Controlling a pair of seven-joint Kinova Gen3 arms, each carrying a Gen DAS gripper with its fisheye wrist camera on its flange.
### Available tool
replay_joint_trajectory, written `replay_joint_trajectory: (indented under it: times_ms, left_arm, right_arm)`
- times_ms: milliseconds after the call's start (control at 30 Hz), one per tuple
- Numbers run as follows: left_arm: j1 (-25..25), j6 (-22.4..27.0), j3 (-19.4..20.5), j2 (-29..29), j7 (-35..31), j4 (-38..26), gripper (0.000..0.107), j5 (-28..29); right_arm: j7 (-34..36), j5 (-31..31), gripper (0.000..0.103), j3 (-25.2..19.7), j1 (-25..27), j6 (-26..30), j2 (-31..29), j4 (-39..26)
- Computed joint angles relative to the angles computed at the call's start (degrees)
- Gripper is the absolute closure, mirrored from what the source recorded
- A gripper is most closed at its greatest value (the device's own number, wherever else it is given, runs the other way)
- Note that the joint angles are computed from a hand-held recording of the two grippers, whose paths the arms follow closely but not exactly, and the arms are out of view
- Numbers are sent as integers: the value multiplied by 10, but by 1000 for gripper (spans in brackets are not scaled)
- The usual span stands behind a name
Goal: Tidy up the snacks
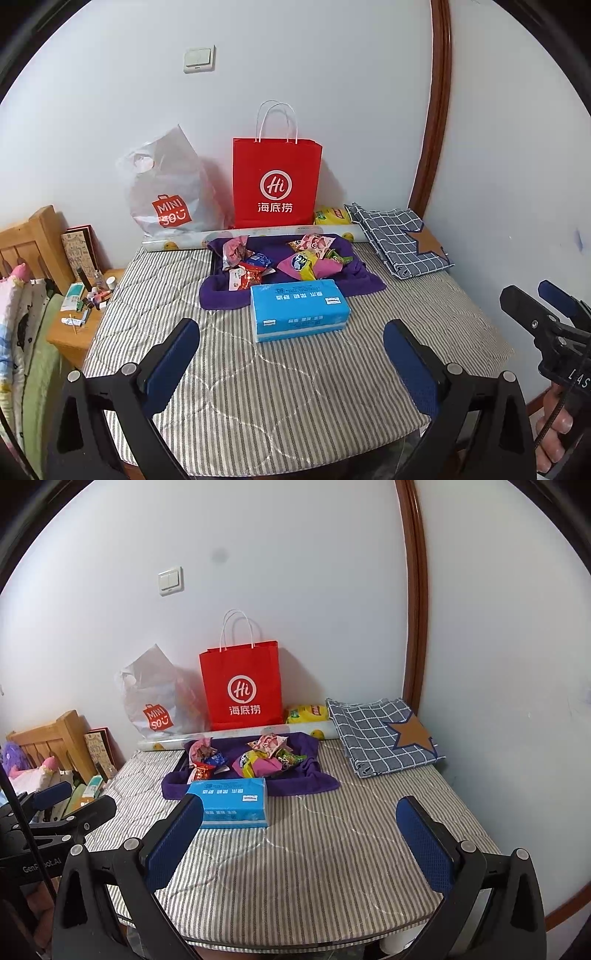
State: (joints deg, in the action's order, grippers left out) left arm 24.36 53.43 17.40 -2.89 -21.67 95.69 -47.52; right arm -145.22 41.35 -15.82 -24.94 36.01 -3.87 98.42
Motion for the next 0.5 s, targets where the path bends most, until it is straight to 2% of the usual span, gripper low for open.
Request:
replay_joint_trajectory:
  times_ms: [500]
  left_arm:
    - [1, 2, 0, 0, -1, 0, 7, 2]
  right_arm:
    - [-11, 7, 0, -4, -2, 2, -1, 4]
